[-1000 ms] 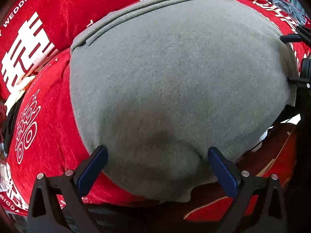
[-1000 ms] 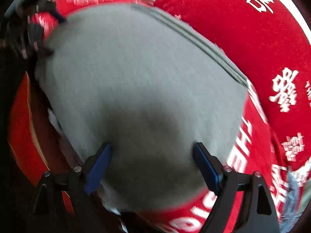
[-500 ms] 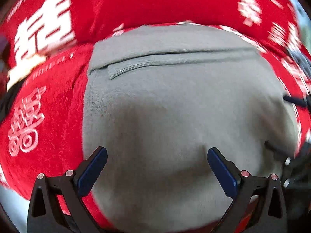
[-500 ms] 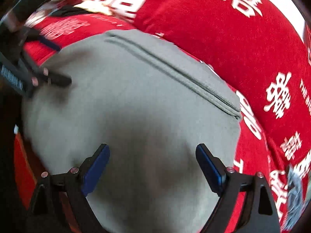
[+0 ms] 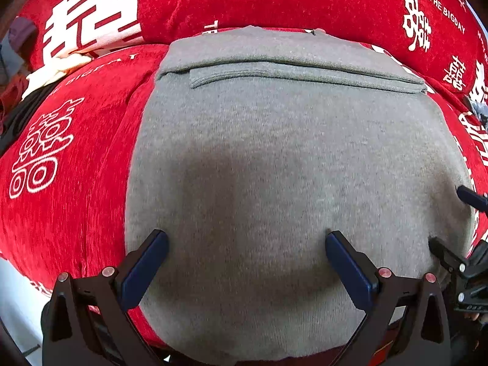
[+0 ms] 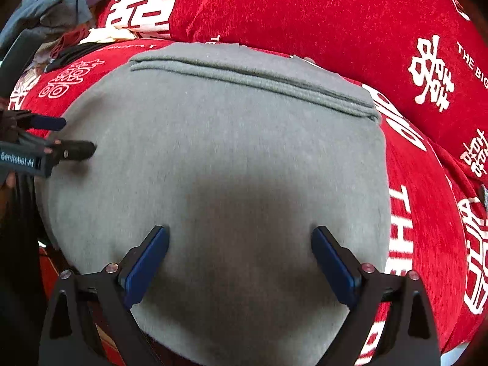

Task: Fold small clothes
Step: 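Move both open grippers down to the sweater hem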

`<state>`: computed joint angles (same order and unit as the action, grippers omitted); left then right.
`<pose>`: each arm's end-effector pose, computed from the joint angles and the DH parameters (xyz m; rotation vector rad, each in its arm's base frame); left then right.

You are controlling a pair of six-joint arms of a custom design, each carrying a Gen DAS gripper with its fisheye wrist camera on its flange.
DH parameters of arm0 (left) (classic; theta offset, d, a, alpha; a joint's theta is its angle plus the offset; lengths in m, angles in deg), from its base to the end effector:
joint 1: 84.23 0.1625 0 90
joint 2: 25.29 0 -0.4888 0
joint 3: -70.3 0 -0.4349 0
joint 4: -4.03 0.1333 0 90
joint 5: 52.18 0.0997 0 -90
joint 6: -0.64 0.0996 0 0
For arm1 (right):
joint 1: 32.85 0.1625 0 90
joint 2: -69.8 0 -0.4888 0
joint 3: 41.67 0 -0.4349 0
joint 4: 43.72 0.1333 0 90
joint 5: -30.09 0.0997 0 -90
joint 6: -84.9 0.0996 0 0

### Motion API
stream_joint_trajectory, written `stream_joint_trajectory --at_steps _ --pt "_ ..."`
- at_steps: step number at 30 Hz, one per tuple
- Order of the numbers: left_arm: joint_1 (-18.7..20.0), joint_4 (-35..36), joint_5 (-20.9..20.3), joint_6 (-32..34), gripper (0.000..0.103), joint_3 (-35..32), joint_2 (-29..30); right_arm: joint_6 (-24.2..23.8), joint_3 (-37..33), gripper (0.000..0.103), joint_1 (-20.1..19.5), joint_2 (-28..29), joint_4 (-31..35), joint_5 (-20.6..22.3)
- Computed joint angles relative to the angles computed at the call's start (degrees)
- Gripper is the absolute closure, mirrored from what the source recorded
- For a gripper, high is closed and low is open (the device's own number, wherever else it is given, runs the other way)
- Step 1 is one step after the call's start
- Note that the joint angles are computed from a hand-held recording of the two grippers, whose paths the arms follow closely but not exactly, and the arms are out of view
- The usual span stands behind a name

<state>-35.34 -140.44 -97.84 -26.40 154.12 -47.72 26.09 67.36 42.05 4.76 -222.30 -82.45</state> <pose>-0.3405 -0.6989 -0.1155 0.3529 2.3768 -0.4281 -0.0787 -0.6569 0.3081 0.6907 -2.2335 0.4843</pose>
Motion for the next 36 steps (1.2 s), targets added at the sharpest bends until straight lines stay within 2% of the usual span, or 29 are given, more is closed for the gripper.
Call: stream_joint_trajectory --at_steps 5,9,13,15,18,23,29,32,34,36 --pt "-0.78 0.37 -0.41 -1.73 0.0 2.05 -0.79 0.11 1.93 0.007 -0.13 -1.4 -0.28 -2.5" --pt "-1.11 0.35 -1.02 -2.48 0.0 3.92 -1.56 -1.93 3.75 0.007 -0.5 -2.1 -1.92 -3.92" --pt "-1.18 5.76 -4.04 -4.49 0.0 4.77 -3.16 -2.75 4.19 0.007 0.17 -2.62 -0.37 -9.85" --pt "-1.12 3.99 -5.51 -5.09 0.0 6.26 -4.38 -0.3 3.76 0.007 0.45 -3.35 1.83 -10.72" --pt "-1.06 1.4 -4.49 -6.0 0.0 5.99 -4.55 4.72 1.6 0.007 1.16 -3.35 3.95 -8.29" --pt "-1.08 2.85 -2.13 -5.95 0.0 -1.45 -0.86 9.78 -4.04 0.007 4.41 2.1 4.14 -8.6" --pt "0.75 10.16 1.62 -5.69 0.0 -15.37 5.21 12.58 -13.09 0.007 7.49 10.28 -0.06 -12.27" --pt "2.58 17.19 1.49 -9.24 0.0 -20.55 7.74 17.66 -17.89 0.007 7.39 12.88 6.04 -15.69" --pt "2.47 12.11 1.77 -8.32 0.0 -17.36 6.69 22.63 -17.52 0.007 6.04 11.49 9.39 -11.7" --pt "1.93 9.27 1.65 -6.16 0.0 -13.98 5.52 22.17 -14.94 0.007 5.09 9.7 8.03 -8.55"
